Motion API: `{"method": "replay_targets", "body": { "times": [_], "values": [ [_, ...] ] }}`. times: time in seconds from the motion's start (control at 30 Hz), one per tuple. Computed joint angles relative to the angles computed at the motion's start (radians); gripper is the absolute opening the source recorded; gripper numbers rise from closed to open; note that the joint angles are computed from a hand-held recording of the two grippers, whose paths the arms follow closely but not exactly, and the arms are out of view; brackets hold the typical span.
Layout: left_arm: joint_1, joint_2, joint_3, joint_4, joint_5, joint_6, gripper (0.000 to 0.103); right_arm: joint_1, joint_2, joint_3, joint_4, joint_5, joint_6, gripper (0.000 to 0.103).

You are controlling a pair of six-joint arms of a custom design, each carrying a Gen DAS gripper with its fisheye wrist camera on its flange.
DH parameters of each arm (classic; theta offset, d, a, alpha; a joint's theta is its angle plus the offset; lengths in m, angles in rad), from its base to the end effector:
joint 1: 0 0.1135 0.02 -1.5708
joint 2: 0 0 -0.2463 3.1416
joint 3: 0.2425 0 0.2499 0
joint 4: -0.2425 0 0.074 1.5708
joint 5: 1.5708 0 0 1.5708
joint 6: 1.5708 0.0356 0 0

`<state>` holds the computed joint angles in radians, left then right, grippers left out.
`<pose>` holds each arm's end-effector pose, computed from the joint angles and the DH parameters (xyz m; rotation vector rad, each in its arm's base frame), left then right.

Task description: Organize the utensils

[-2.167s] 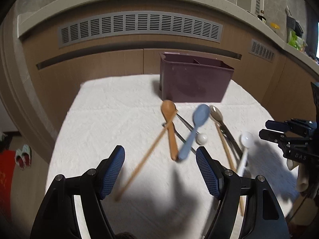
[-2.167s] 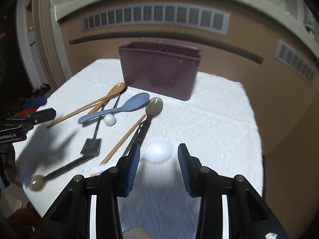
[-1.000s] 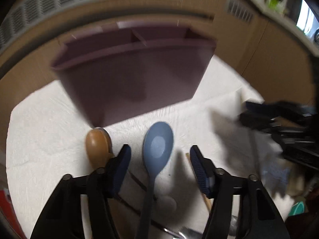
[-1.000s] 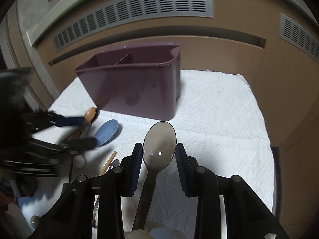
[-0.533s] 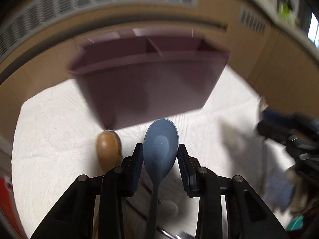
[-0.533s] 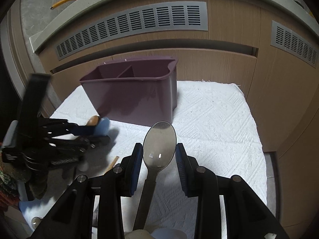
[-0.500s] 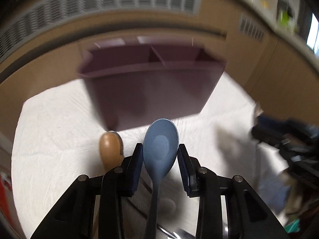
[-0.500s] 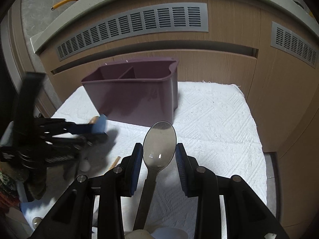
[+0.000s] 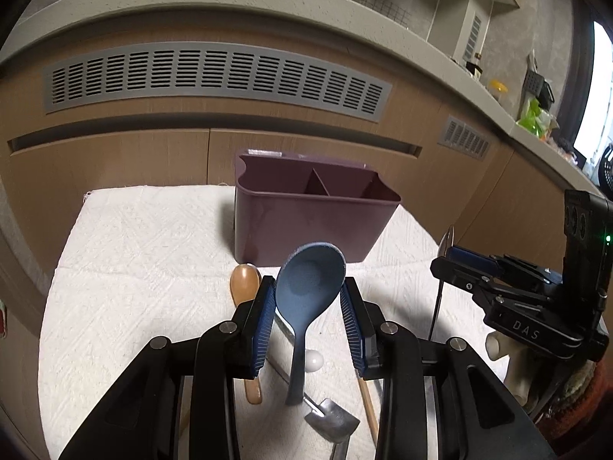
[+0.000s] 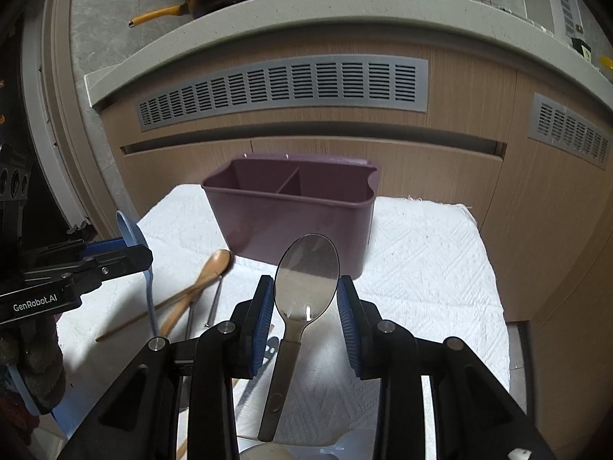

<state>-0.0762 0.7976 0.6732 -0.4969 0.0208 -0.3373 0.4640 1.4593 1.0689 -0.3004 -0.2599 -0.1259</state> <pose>0.1847 -0.0148 0.2554 -0.2752 2.1863 -0.2549 0.2850 0.1529 0.2524 -0.7946 2.1343 0.4729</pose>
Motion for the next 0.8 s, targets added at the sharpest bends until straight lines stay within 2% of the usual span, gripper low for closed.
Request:
{"method": "replay_targets", "body": {
  "times": [0.2, 0.27, 0.4, 0.47, 0.53, 0.63, 0.8],
  "values": [
    [-0.018, -0.021, 0.064, 0.008, -0.008, -0.026, 0.035, 0.007, -0.045, 0.011, 0.003, 0.004, 0.011, 0.031],
    [0.002, -0.007, 0.177, 0.009, -0.010, 0.006, 0.035, 0.008, -0.066, 0.050, 0.026, 0.008, 0.011, 0.031],
    [0.066, 0.114, 0.411, 0.060, 0.023, 0.072, 0.035, 0.011, -0.035, 0.262, 0.074, 0.032, 0.033, 0.031],
    [0.110, 0.195, 0.471, 0.116, 0.060, 0.075, 0.035, 0.018, 0.038, 0.384, 0.105, 0.060, 0.046, 0.031],
    [0.163, 0.276, 0.478, 0.215, 0.123, 0.052, 0.035, 0.020, 0.120, 0.469, 0.123, 0.067, 0.062, 0.031],
    [0.207, 0.387, 0.456, 0.330, 0.161, 0.034, 0.035, 0.019, 0.235, 0.536, 0.151, 0.082, 0.081, 0.031],
    [0.232, 0.528, 0.437, 0.392, 0.197, 0.030, 0.035, 0.024, 0.384, 0.573, 0.172, 0.117, 0.086, 0.031]
  ]
}}
